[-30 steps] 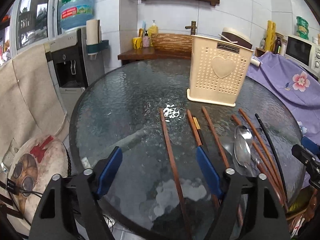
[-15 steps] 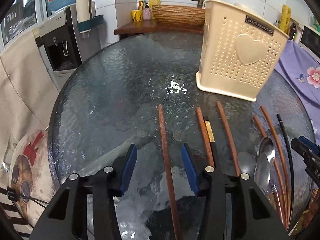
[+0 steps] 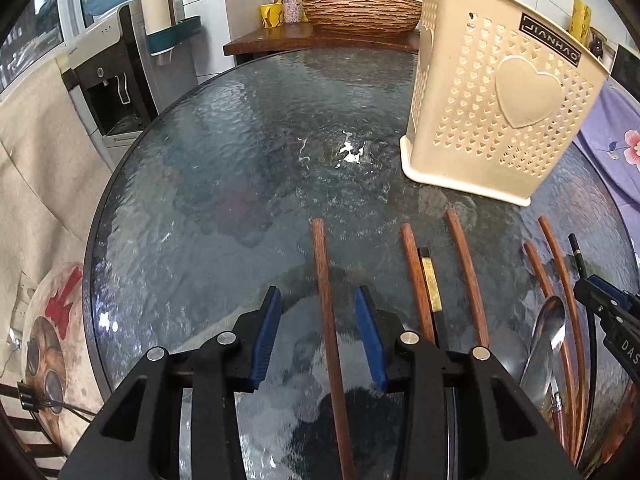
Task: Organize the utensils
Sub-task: 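Grasp a brown chopstick with the left tool while the right tool grasps the black chopstick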
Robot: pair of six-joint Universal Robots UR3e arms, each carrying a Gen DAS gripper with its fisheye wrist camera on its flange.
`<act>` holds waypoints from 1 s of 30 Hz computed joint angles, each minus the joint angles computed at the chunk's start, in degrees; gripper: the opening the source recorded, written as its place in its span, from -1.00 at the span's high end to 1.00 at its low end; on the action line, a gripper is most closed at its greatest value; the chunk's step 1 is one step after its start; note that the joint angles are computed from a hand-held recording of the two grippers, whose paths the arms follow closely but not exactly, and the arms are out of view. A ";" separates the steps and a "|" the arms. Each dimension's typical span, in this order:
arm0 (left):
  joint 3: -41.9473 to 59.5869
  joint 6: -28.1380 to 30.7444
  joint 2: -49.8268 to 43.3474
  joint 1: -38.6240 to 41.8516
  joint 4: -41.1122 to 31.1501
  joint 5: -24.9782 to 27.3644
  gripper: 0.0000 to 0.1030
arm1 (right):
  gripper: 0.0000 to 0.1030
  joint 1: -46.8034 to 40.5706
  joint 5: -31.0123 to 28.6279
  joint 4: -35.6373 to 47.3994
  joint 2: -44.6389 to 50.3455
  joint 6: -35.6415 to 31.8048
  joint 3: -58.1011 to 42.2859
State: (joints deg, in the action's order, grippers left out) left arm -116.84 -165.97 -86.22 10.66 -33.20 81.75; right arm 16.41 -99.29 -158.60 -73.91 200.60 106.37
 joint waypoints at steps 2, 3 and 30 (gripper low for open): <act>1.73 -0.24 -1.41 -0.44 -0.72 0.35 0.26 | 0.51 0.25 -0.54 0.55 0.87 -0.20 -1.23; 2.56 -0.29 -1.98 -0.62 -1.22 0.46 0.26 | 0.51 0.42 -0.77 0.91 1.36 -0.32 -1.99; 2.36 1.12 -3.06 -2.69 0.45 0.29 0.87 | 0.85 0.52 2.12 0.17 2.36 -4.55 -3.11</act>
State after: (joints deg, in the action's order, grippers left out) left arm -114.47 -164.85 -89.29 7.97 -32.75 82.03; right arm 16.93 -97.16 -158.43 -71.55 196.05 103.26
